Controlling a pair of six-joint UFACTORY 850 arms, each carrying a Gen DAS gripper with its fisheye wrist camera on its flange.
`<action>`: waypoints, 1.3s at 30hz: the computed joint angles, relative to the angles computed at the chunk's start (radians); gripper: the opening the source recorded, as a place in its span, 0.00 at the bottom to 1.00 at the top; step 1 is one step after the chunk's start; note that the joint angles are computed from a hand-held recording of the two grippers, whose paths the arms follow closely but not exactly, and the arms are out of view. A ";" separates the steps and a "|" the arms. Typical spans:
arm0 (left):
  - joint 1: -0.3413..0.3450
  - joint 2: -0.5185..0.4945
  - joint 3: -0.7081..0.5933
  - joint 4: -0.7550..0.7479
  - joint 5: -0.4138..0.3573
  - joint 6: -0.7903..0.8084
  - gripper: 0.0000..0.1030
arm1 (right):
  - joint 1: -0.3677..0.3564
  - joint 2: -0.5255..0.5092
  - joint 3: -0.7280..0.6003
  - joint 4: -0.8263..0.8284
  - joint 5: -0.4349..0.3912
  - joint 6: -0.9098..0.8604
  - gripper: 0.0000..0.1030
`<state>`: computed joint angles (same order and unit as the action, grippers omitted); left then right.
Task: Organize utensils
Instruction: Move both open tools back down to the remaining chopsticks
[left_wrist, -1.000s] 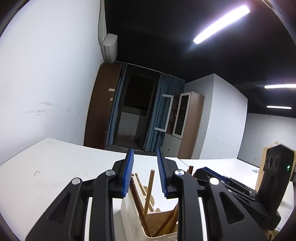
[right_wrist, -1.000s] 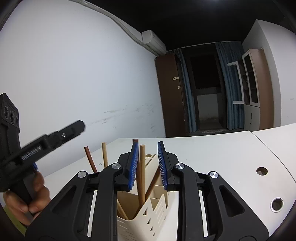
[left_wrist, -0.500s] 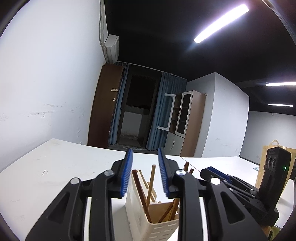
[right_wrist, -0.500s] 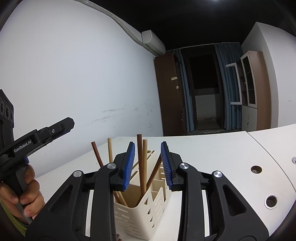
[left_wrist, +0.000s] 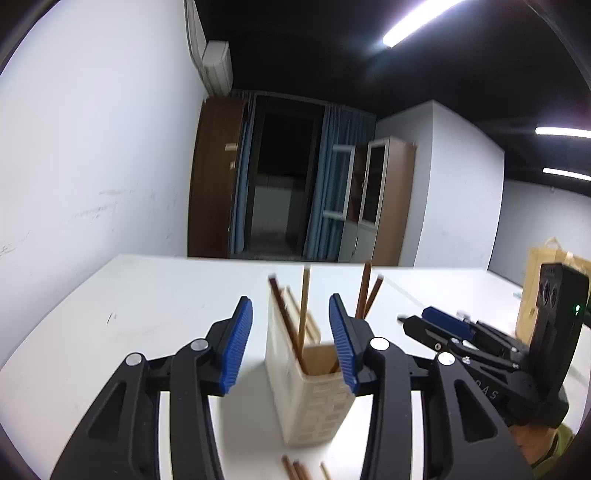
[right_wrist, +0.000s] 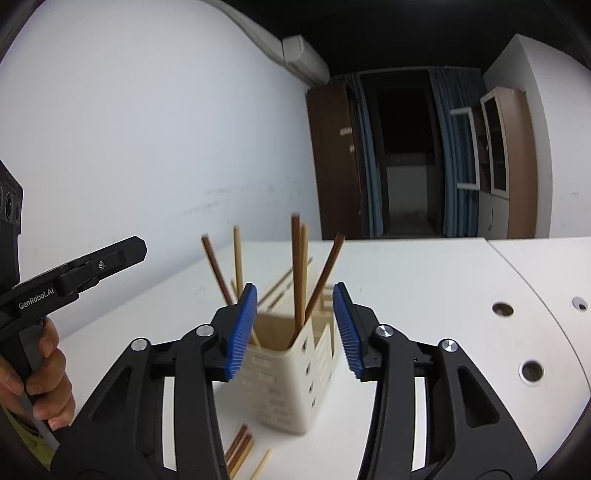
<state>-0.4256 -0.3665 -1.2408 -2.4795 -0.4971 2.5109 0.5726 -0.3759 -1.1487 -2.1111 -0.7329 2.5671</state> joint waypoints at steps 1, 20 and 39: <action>0.000 0.002 0.003 0.011 0.015 -0.012 0.42 | 0.004 -0.002 0.000 0.014 0.007 -0.012 0.45; 0.026 -0.048 0.024 0.221 0.127 -0.224 0.49 | 0.017 -0.113 -0.060 0.341 0.188 -0.266 0.52; 0.020 -0.150 -0.077 0.768 0.255 -0.747 0.49 | 0.004 -0.248 -0.175 0.707 0.289 -0.634 0.52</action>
